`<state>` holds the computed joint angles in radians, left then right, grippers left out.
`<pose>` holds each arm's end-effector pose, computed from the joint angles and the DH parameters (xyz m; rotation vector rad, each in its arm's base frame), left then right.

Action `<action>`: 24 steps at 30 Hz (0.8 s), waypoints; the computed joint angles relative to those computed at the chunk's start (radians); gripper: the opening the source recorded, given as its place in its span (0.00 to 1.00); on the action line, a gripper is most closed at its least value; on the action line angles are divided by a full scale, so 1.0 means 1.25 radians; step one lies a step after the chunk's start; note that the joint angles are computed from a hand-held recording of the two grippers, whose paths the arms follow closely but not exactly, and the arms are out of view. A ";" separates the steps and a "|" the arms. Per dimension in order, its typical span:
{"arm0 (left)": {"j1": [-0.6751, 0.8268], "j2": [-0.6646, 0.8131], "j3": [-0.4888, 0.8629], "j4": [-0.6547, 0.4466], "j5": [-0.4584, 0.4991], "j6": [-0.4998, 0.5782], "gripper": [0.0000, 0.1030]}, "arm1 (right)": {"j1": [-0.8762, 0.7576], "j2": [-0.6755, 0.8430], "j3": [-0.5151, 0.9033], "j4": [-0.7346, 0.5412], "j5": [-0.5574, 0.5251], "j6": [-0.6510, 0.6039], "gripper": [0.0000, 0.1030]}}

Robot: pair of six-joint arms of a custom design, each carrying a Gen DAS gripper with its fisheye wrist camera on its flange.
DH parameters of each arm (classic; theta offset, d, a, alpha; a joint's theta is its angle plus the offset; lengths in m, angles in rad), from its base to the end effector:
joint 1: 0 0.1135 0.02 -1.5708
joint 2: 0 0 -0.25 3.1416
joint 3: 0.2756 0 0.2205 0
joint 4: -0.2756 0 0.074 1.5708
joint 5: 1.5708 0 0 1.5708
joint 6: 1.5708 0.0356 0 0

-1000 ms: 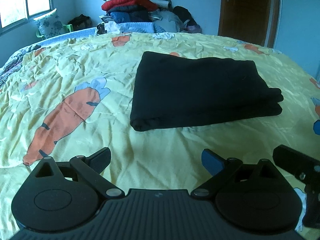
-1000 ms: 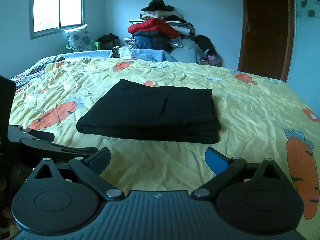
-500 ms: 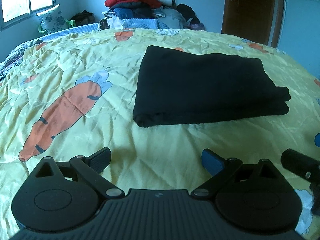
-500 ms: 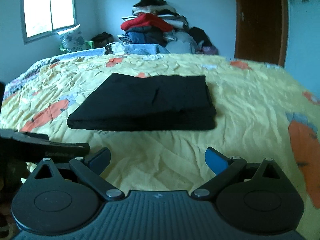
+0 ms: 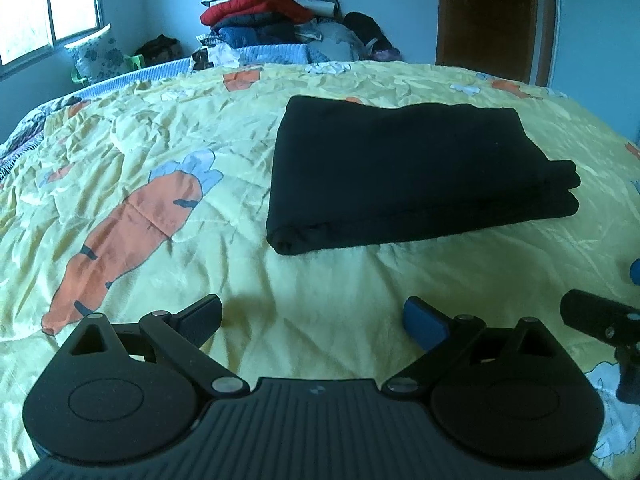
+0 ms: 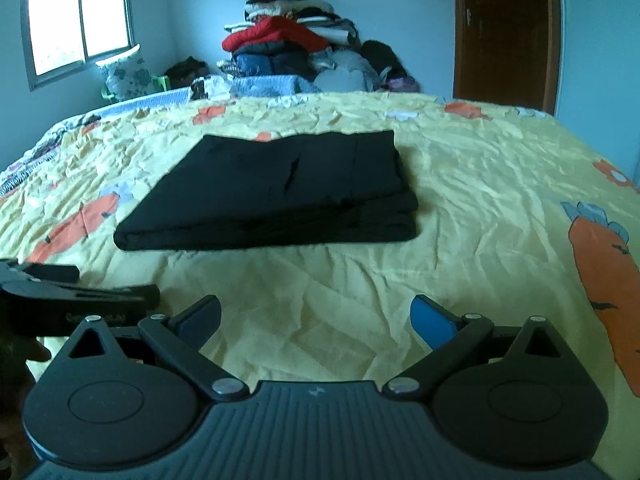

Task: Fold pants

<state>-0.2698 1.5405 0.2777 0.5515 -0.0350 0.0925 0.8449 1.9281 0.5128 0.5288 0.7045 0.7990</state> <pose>0.2094 -0.0566 0.1078 0.3931 2.2480 -0.0528 0.1922 0.1818 0.0690 0.2357 2.1898 0.0232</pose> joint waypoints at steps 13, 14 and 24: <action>0.006 0.004 0.006 0.003 -0.033 0.005 0.96 | -0.007 0.034 0.004 0.004 -0.015 0.024 0.99; 0.005 0.001 0.004 0.004 -0.035 0.004 0.96 | -0.006 0.034 0.003 0.007 -0.014 0.024 0.99; 0.010 0.001 -0.002 0.009 -0.027 0.004 0.96 | 0.005 0.036 -0.010 0.058 -0.017 -0.008 0.99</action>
